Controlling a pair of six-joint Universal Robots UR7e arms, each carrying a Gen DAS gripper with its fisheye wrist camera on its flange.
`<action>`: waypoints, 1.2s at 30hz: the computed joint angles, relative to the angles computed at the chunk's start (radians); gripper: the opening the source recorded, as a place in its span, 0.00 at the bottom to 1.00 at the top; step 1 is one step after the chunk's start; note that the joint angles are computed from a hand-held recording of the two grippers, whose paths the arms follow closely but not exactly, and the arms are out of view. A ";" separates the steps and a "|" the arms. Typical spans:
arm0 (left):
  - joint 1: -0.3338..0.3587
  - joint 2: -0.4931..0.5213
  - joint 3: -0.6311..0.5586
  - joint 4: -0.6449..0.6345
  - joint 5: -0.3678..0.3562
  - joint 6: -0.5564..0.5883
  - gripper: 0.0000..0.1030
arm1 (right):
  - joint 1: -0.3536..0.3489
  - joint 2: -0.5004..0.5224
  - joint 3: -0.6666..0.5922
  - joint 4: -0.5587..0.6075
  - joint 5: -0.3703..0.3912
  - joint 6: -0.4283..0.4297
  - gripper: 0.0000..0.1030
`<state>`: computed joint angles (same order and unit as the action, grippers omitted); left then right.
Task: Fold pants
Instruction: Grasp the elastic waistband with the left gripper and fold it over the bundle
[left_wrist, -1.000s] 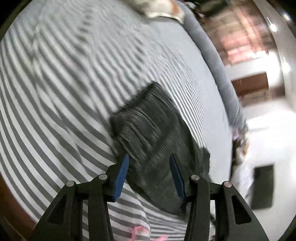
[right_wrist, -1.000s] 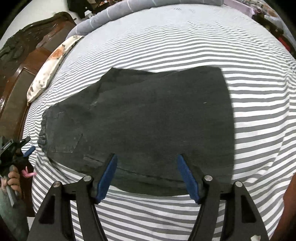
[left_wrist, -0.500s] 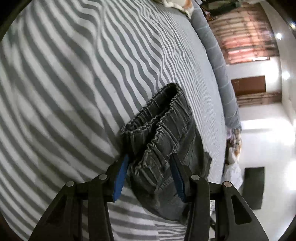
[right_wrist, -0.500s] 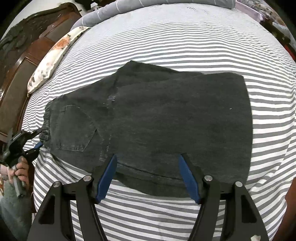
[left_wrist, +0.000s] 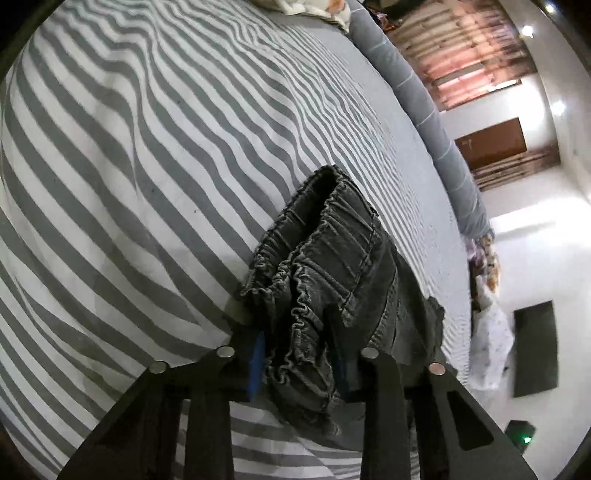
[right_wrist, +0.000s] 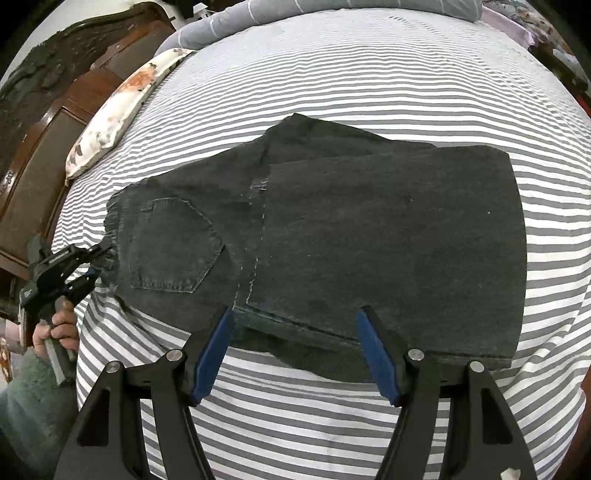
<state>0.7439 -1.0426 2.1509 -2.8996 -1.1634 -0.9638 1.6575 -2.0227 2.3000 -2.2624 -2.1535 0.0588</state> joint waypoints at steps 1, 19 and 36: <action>-0.004 -0.002 0.000 0.002 0.006 -0.001 0.25 | 0.002 -0.004 0.002 -0.003 -0.003 -0.002 0.64; -0.242 0.037 -0.165 0.122 0.110 0.080 0.19 | -0.168 -0.097 0.014 -0.035 0.171 -0.041 0.64; -0.332 0.542 -0.715 0.260 -0.193 0.259 0.19 | -0.675 -0.400 -0.021 0.072 0.560 -0.239 0.64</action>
